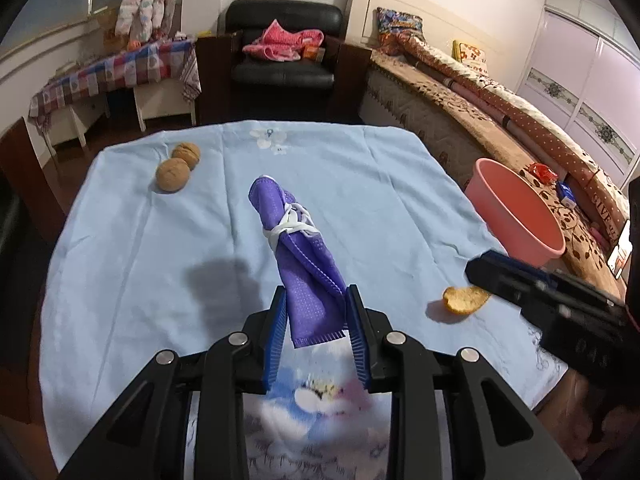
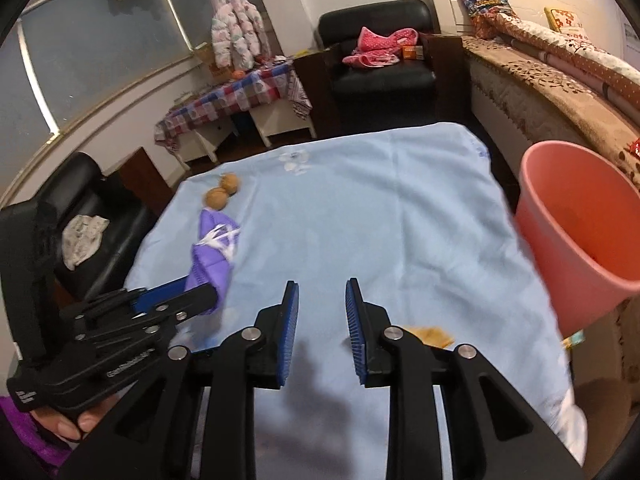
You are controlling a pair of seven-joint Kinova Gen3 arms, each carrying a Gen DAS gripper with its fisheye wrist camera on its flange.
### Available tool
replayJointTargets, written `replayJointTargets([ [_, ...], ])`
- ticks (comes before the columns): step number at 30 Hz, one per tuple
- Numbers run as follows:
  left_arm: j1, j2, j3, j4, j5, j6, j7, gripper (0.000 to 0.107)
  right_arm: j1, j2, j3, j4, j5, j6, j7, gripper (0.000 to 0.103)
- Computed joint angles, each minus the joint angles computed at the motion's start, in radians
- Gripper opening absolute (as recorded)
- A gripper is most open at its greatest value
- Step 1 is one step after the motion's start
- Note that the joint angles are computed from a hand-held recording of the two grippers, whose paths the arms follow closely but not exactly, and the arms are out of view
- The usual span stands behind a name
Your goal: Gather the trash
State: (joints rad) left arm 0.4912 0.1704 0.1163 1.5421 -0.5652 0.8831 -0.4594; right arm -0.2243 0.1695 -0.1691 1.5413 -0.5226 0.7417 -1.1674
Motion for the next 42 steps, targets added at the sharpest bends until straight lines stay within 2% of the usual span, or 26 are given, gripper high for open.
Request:
replayJointTargets([
  [4, 0.054, -0.031, 0.008, 0.037, -0.107, 0.024, 0.114, 0.028, -0.013, -0.030, -0.010, 0.033, 0.005, -0.013, 0.036, 0.025],
  [7, 0.059, -0.052, 0.023, 0.060, -0.144, 0.029, 0.185, 0.028, -0.023, -0.048, -0.008, 0.045, 0.008, -0.012, 0.052, 0.025],
  [12, 0.057, -0.073, 0.050, 0.081, -0.178, 0.051, 0.282, 0.028, -0.017, -0.113, 0.005, 0.119, -0.058, -0.082, 0.140, 0.025],
  [15, 0.058, -0.083, 0.065, 0.094, -0.202, 0.046, 0.340, 0.028, -0.003, -0.123, 0.026, 0.141, -0.123, -0.063, 0.209, 0.025],
  [18, 0.060, -0.082, 0.078, 0.097, -0.210, 0.042, 0.376, 0.028, 0.012, -0.133, 0.048, 0.157, -0.173, -0.039, 0.272, 0.037],
  [22, 0.073, -0.080, 0.086, 0.091, -0.238, 0.060, 0.439, 0.028, 0.020, -0.159, 0.070, 0.181, -0.153, -0.064, 0.255, 0.037],
  [24, 0.082, -0.074, 0.089, 0.084, -0.254, 0.077, 0.464, 0.028, 0.035, -0.148, 0.083, 0.175, -0.161, -0.040, 0.252, 0.037],
  [27, 0.082, -0.061, 0.086, 0.071, -0.243, 0.083, 0.464, 0.028, 0.049, -0.119, 0.098, 0.156, -0.119, -0.015, 0.197, 0.037],
  [34, 0.088, -0.022, 0.064, 0.028, -0.219, 0.086, 0.412, 0.028, 0.114, -0.051, 0.097, 0.104, -0.100, 0.067, 0.218, 0.037],
  [39, 0.079, 0.003, 0.040, 0.007, -0.169, 0.063, 0.360, 0.028, 0.176, -0.009, 0.081, 0.081, -0.176, 0.104, 0.282, 0.037],
  [42, 0.084, 0.028, 0.029, -0.024, -0.145, 0.074, 0.328, 0.028, 0.180, 0.021, 0.070, 0.053, -0.168, 0.117, 0.293, 0.037],
])
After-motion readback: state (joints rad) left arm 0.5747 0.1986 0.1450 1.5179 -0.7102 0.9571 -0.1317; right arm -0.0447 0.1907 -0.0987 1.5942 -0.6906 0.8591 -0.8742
